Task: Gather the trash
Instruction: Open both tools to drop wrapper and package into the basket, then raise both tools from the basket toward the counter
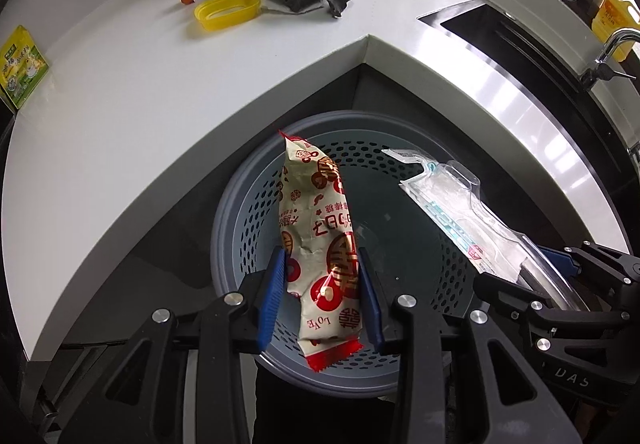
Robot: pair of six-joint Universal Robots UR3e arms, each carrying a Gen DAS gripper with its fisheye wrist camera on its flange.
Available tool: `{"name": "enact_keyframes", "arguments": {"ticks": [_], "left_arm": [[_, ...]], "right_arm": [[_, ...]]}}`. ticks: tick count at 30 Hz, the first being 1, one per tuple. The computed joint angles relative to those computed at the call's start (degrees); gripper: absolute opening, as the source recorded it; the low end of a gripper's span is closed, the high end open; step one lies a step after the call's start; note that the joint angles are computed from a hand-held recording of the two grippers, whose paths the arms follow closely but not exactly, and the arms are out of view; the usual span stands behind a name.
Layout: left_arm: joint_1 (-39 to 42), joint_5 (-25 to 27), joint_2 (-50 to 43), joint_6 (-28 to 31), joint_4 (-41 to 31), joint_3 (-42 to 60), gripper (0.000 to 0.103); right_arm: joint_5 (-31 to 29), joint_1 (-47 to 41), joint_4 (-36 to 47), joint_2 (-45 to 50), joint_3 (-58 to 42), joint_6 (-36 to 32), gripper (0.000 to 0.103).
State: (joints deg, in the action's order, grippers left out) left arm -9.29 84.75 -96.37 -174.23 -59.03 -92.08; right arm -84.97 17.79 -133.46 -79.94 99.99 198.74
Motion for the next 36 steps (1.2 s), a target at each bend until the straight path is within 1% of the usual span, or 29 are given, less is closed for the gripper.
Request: {"name": "enact_keyframes", "arguments": {"ticks": [9,14,15,16,17,19,21,36], "left_arm": [[1.5,0.0,-1.3,-0.5,-0.7,-0.7,0.037],[1.9,0.4,-1.4,-0.3,-0.8,-0.8,0.037],[1.9,0.4,-1.4,-0.4,-0.8,-0.8,0.038],[1.9,0.5,-1.4,-0.4,-0.9,-0.8,0.041],[2.0,0.6,-1.3,-0.5,-0.8,-0.7,0.044],[2.2,0.5,-0.9,-0.7,-0.7,-0.9,0.056],[2.2,0.7,-0.8,-0.9,-0.5,-1.0,0.058],[1.1,2.2,-1.4,-2.2,-1.6,1.5,0.059]], "right_arm": [[-0.4,0.6,-0.2,4.9,-2.8,0.6,0.054],[-0.2,0.3,-0.1,5.0,-2.8,0.2,0.054],[0.1,0.1,1.0,4.9,-3.3,0.0,0.054],[0.5,-0.1,2.6,5.0,-4.1,-0.4,0.056],[0.8,-0.3,3.0,5.2,-4.4,-0.3,0.066],[1.7,-1.0,3.6,5.0,-4.3,-0.3,0.074],[1.7,-1.3,4.3,4.9,-4.3,-0.3,0.074],[2.9,-3.3,4.0,-0.7,0.0,-0.4,0.074]]}}
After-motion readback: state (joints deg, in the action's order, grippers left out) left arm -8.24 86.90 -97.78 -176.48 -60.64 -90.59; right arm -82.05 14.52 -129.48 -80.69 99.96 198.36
